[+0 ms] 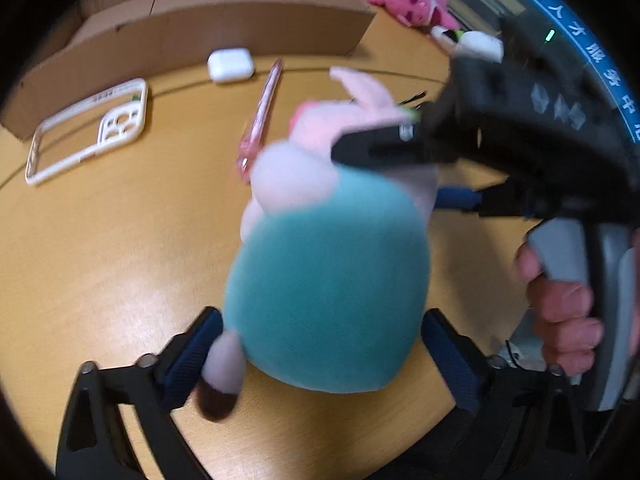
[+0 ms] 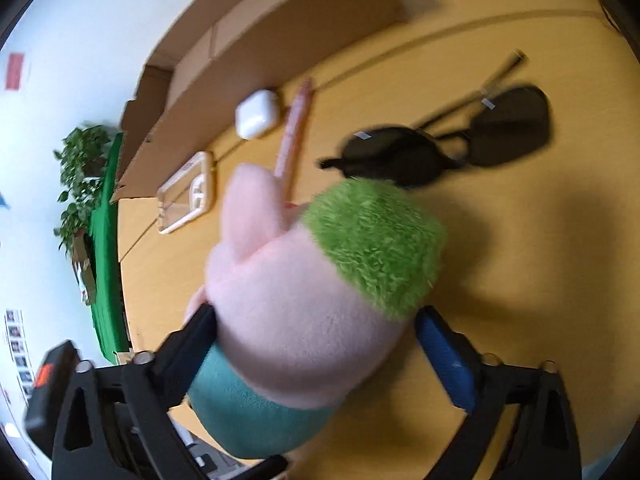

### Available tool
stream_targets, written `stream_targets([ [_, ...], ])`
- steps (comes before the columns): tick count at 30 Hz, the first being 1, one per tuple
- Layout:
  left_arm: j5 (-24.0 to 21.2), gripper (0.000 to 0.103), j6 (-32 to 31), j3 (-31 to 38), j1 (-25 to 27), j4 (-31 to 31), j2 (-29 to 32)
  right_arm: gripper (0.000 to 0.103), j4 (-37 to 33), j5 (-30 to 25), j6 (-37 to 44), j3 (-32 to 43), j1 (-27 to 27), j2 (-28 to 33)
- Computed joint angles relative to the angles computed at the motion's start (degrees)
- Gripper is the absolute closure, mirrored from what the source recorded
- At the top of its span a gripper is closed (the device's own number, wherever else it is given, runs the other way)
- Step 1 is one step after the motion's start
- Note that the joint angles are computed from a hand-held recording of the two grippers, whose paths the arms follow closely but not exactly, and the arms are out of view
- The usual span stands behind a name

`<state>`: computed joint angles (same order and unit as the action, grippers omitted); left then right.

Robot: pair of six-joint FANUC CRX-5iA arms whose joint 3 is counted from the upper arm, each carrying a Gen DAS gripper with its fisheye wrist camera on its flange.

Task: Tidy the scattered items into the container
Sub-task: 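Move the right gripper to the plush pig and close on it, then lift the plush pig with the right gripper and lower it into the box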

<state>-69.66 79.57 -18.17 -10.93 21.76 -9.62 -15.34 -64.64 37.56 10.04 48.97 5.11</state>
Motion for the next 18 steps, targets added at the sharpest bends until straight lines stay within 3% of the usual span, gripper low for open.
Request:
stream_targets([
  [10,-0.01,0.031,0.10,-0.08,-0.23,1.01,-2.20,0.033,1.75,-1.62,1.10,2.64,1.45,0.19],
  [14,-0.08,0.032,1.24,4.59,-0.63,0.08,-4.47,0.035,5.10,-1.84,1.82,5.63,2.49,-1.86],
  [18,-0.81,0.032,3.02,14.40,-0.40,-3.58,-3.78,0.036,9.14,-3.26,4.57,14.85,2.81,-0.37],
])
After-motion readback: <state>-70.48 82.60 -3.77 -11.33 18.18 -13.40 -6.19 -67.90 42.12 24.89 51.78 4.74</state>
